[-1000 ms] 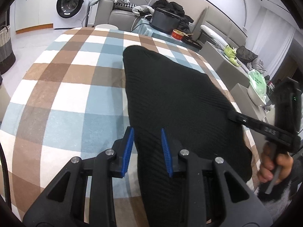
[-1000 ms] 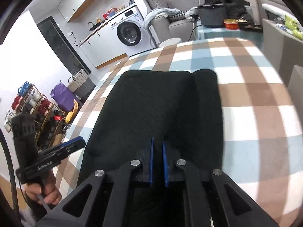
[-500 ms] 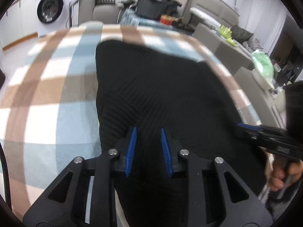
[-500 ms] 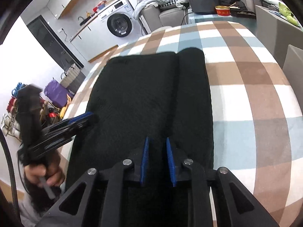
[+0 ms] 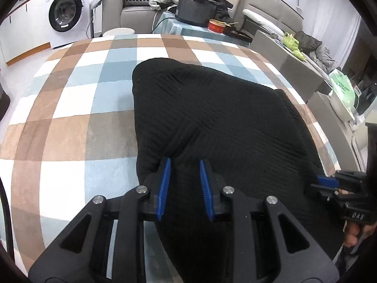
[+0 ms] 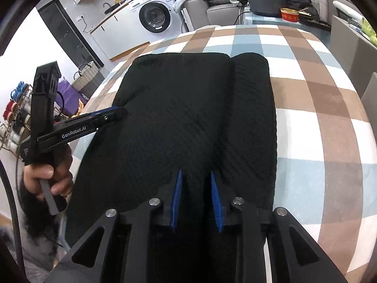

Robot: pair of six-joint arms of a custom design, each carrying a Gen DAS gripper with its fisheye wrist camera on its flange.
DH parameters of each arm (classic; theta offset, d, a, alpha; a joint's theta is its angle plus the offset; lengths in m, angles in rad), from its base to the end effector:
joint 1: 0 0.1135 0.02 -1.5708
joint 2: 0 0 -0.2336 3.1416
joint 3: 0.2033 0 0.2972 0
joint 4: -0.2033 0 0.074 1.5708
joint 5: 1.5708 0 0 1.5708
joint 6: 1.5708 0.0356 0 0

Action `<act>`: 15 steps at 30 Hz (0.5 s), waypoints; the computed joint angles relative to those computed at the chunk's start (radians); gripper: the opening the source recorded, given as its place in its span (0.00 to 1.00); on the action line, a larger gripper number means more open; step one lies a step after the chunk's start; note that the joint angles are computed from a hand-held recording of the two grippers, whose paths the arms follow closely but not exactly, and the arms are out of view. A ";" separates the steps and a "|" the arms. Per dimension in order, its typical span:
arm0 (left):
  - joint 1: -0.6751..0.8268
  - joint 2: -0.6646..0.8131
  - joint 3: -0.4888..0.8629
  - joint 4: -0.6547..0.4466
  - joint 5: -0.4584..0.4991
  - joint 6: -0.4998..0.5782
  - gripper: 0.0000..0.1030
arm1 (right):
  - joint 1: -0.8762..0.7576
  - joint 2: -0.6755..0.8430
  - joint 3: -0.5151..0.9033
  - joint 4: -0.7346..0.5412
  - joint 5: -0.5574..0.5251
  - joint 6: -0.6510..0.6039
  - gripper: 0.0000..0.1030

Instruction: Fold small clothes

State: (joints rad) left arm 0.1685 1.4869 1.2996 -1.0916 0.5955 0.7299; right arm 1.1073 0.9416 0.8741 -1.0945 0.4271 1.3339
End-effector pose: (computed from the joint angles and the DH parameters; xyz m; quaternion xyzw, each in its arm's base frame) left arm 0.3261 0.0352 0.2519 0.3030 0.8970 -0.2011 0.2513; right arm 0.1112 0.1896 0.2450 0.1509 0.9459 0.1151 0.2630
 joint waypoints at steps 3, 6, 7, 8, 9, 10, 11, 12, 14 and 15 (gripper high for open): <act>0.002 0.019 0.042 -0.010 0.046 -0.007 0.24 | -0.004 -0.037 -0.019 0.009 -0.004 0.001 0.24; -0.044 0.073 0.088 0.081 0.013 -0.081 0.24 | -0.015 -0.036 -0.016 0.010 -0.013 -0.005 0.24; -0.065 0.115 0.116 0.098 -0.013 -0.101 0.24 | -0.008 -0.034 -0.013 0.007 -0.010 0.000 0.24; -0.083 0.147 0.129 0.123 -0.053 -0.122 0.24 | -0.007 -0.039 -0.017 0.009 -0.013 0.001 0.24; -0.090 0.165 0.138 0.129 -0.061 -0.129 0.24 | -0.008 -0.045 -0.021 0.010 -0.016 0.003 0.24; -0.086 0.171 0.140 0.130 -0.047 -0.129 0.24 | -0.007 -0.047 -0.020 0.005 -0.017 0.006 0.24; -0.082 0.180 0.157 0.112 -0.038 -0.128 0.24 | -0.001 -0.045 -0.013 -0.005 -0.014 0.011 0.24; -0.081 0.185 0.170 0.102 -0.030 -0.124 0.24 | 0.003 -0.042 -0.006 -0.014 -0.010 0.014 0.24; -0.078 0.185 0.180 0.129 -0.005 -0.137 0.24 | 0.000 -0.037 0.000 -0.016 -0.012 0.007 0.26; -0.083 0.191 0.185 0.149 -0.005 -0.147 0.24 | 0.001 -0.034 0.000 -0.016 -0.017 0.002 0.26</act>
